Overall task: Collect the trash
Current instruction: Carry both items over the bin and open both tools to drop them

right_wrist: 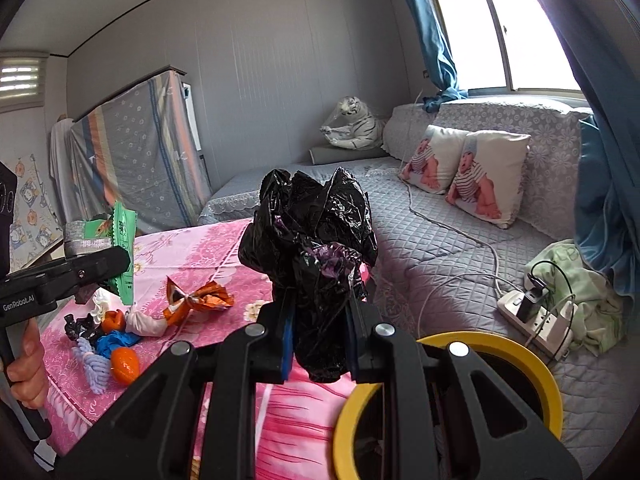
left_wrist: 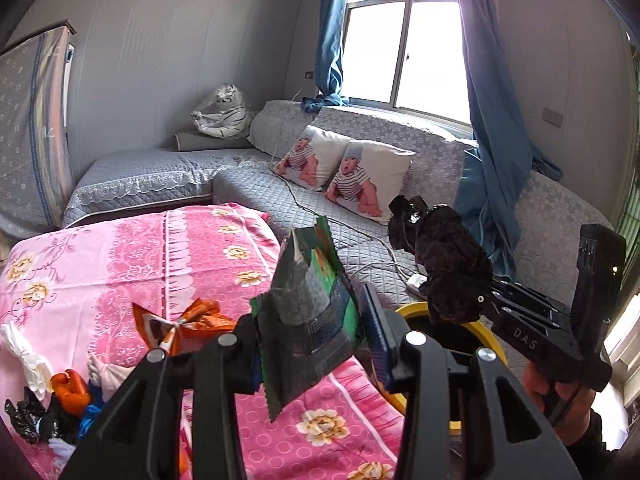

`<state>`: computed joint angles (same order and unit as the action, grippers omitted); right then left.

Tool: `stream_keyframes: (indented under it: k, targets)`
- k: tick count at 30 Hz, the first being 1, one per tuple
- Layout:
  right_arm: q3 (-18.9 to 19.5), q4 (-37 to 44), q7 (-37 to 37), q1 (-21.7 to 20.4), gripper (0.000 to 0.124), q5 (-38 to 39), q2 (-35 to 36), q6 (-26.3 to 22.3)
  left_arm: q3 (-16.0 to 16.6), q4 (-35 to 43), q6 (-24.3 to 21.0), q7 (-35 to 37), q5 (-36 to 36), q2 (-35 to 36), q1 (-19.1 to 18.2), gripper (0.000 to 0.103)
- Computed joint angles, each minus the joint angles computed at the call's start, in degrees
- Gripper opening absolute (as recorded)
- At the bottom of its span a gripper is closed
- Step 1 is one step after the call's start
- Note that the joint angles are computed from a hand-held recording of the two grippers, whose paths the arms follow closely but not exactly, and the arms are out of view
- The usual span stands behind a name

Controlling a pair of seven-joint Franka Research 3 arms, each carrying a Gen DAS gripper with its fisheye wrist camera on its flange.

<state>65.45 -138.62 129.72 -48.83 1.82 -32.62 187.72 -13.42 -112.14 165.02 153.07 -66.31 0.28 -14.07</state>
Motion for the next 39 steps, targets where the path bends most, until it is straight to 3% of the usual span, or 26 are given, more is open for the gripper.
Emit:
stream_keyframes:
  k: [4, 13, 24, 39]
  targets:
    - [-2.6, -3.5, 1.4, 1.5, 0.019, 1.2, -1.9, -0.5, -1.6, 2.2, -0.8, 1.7, -0.1, 2.6, -0.9, 0.038]
    - [-7.0, -9.8, 5.2, 3.7, 0.019, 1.2, -5.3, -2.8, -6.0, 7.5, -2.6, -4.3, 7.6, 9.6, -0.7, 0.038]
    - [-8.0, -13.6, 10.7, 2.5, 0.019, -2.4, -3.9, -4.4, -11.0, 11.2, -2.7, -15.5, 23.5, 17.1, -0.2, 0.038]
    - [-7.9, -15.4, 13.4, 1.2, 0.019, -4.6, 1.9, -4.0, -14.4, 14.7, -5.1, -29.5, 41.6, 24.2, 1.0, 0.038]
